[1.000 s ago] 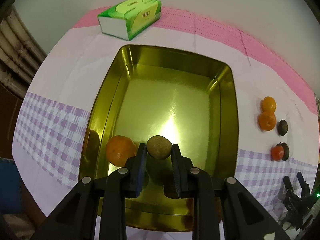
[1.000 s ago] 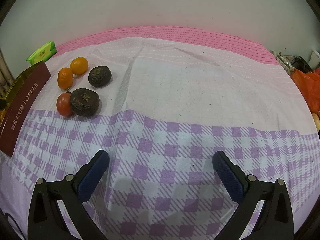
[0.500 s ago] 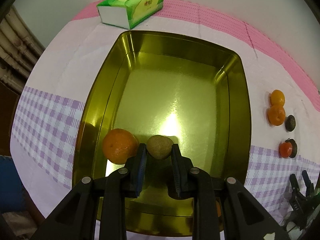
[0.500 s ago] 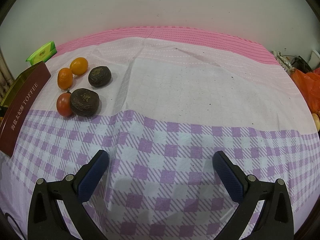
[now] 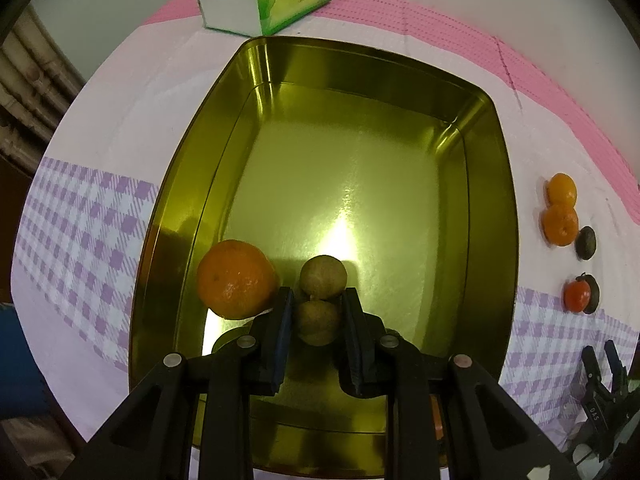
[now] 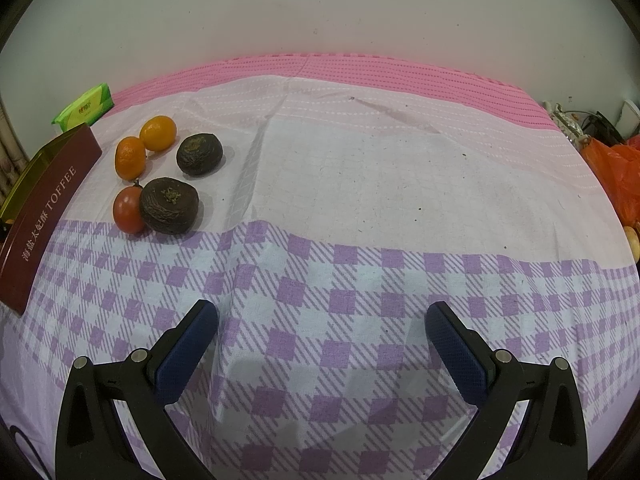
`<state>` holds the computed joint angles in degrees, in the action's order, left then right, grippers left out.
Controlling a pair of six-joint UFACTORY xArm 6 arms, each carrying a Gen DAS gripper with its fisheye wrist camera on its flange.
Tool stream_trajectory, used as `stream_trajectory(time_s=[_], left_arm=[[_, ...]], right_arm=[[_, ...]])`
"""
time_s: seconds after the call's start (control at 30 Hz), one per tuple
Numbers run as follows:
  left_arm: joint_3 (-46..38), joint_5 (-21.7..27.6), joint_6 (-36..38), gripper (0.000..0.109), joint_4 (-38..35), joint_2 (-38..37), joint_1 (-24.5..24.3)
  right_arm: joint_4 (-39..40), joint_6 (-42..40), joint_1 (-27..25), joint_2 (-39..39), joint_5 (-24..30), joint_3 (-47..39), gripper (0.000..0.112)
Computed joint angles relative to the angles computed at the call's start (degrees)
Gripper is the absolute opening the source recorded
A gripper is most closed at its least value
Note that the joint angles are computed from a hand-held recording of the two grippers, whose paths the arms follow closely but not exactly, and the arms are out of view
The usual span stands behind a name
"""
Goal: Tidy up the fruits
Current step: 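Carry the small olive-green fruits into the gold tray and open the left tool, then withdraw the left tool from the tray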
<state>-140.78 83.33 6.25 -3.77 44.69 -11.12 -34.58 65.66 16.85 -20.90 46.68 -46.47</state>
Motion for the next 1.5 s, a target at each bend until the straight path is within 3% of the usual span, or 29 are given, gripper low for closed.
stream_trajectory(time_s=[0.23,0.37,0.6,0.67,0.77,1.2,1.5], left_arm=[[6.0,-3.4,1.5,0.024,-2.5,-3.7,1.0],[12.9,-8.6,3.2,0.036,-3.4,-8.5,1.4],[21.8,-14.7,4.6,0.039,-3.6,-15.2,1.8],[24.7,-16.5,5.2,0.049,-4.1,-17.4,2.3],[28.9,-19.7,5.9,0.052,-4.2,-20.4,2.9],[35.2,-25.6,7.8,0.058,-5.5,-25.5,4.9],[39.7,-27.6,9.7,0.079,-6.2,-29.1,5.6]], right_arm=[[-0.2,0.1,-0.2,0.2,-0.2,-0.1,0.103],[-0.2,0.3,0.0,0.1,0.0,0.0,0.103],[-0.2,0.0,-0.3,0.4,-0.3,-0.3,0.103],[-0.2,0.2,-0.1,0.2,-0.1,-0.1,0.103],[-0.2,0.1,-0.2,0.2,-0.1,-0.2,0.103],[-1.0,-3.5,1.5,2.8,2.6,-5.0,0.102],[1.2,-11.7,1.9,9.9,-0.2,-12.8,0.102]])
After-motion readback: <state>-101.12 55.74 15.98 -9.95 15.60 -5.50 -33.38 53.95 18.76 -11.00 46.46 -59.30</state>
